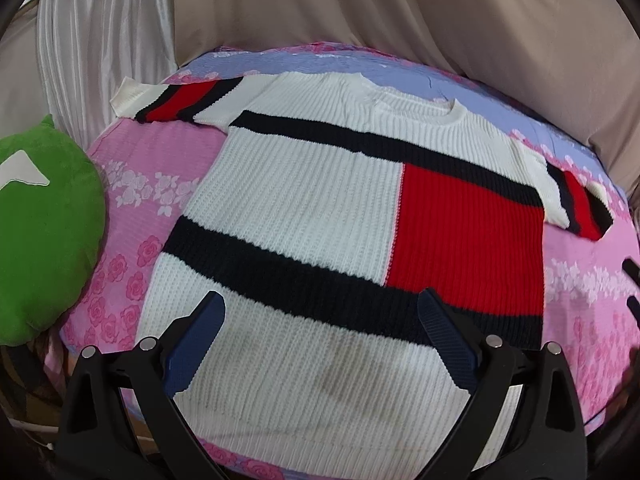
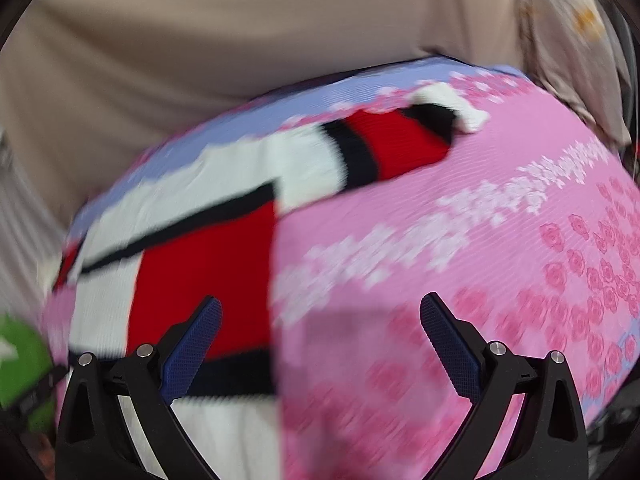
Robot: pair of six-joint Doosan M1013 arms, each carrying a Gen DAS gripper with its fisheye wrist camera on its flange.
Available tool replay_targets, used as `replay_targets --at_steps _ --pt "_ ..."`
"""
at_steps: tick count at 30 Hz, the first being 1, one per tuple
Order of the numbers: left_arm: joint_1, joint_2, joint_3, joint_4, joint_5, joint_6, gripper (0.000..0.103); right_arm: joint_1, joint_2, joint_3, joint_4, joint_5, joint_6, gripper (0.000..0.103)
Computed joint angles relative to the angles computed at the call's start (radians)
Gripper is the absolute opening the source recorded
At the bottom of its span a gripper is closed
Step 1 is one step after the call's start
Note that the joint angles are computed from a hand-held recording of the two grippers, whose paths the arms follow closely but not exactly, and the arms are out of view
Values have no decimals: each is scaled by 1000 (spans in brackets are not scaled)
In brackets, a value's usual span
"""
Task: Fold small clothes
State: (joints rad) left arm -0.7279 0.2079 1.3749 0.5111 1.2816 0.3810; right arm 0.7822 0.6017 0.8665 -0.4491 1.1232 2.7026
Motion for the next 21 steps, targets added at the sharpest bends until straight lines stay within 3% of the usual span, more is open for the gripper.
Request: replay_targets --at_steps 3,8,12,15,16,17,19,21 --pt "8 11 -12 2 7 -10 95 -84 -34 69 -24 -92 85 98" --pt "21 29 -32 7 33 -22 95 -207 1 47 9 -162 112 96" --pt "39 33 -39 -12 30 -30 95 -268 48 13 122 -223 101 82" --pt "48 35 -42 -5 36 -26 95 -298 83 -9 215 -267 104 54" --pt "52 33 -42 -1 36 -26 95 -301 93 -24 231 -265 103 29" --pt "57 30 -39 0 33 -28 95 -302 98 -34 245 -277 103 10" --pt "72 20 -31 -3 12 -37 95 -286 98 -64 197 -344 135 10" --pt "85 11 -24 -3 -12 -46 95 -262 116 -138 186 -382 47 10"
